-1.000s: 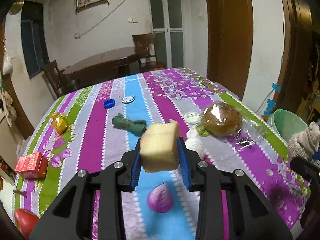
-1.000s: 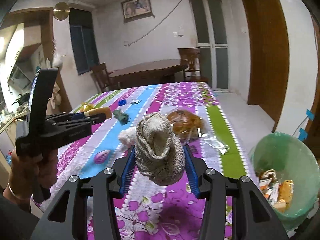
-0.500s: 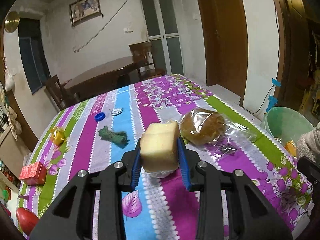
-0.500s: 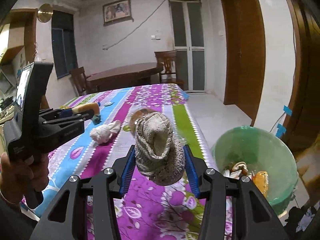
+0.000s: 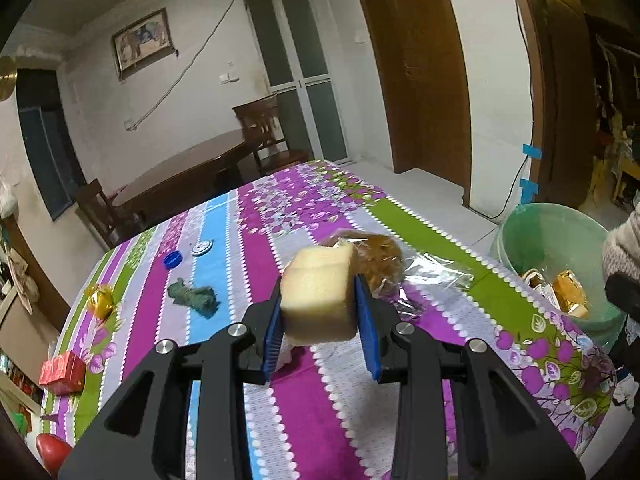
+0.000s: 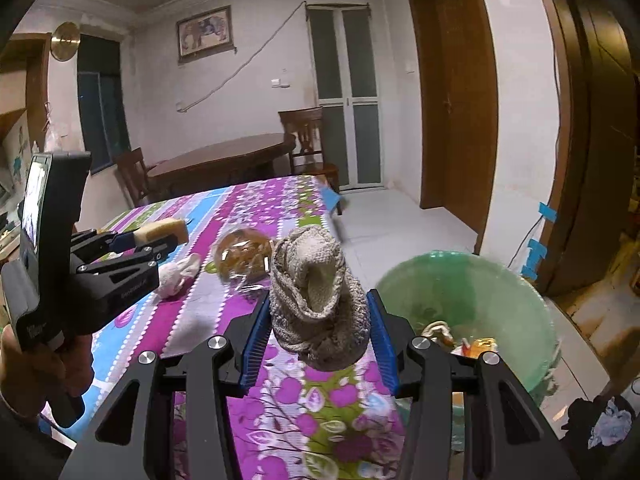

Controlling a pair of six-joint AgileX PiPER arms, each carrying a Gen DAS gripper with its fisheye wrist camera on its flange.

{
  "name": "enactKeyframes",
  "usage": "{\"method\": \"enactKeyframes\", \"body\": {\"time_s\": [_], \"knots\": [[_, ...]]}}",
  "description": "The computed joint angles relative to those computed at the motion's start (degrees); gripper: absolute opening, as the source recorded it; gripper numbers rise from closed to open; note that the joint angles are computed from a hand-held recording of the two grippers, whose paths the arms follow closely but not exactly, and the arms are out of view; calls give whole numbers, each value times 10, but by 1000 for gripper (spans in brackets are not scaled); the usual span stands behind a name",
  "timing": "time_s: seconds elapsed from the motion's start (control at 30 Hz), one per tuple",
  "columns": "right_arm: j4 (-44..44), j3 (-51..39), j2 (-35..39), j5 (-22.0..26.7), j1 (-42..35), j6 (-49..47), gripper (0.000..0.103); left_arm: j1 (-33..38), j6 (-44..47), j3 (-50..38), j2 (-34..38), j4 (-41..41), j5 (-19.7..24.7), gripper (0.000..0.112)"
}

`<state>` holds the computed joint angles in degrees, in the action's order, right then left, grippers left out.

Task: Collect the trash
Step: 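Carry the tan sponge and knit ball over the green bin and open both tools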

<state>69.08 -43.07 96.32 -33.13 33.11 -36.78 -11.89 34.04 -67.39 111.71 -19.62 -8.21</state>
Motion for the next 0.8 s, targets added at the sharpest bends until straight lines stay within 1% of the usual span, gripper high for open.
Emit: {"method": "enactKeyframes", "body": {"time_s": [0.1,0.37,0.5,0.63,0.8], "knots": [[-2,12,-11,-3,-7,3,48,-12,41,-3,3,-38,-3,31],[15,39,-44,-7,-29,-25,48,-45,155,-21,13,-145,-10,31],[42,44,-60,-4,-47,-67,48,-66,202,-35,18,-189,-9,31],[78,47,-84,20,-85,-131,48,-90,243,-52,26,-219,-7,31],[153,31,-91,87,-170,-259,48,-123,336,-94,48,-293,14,31]]}}
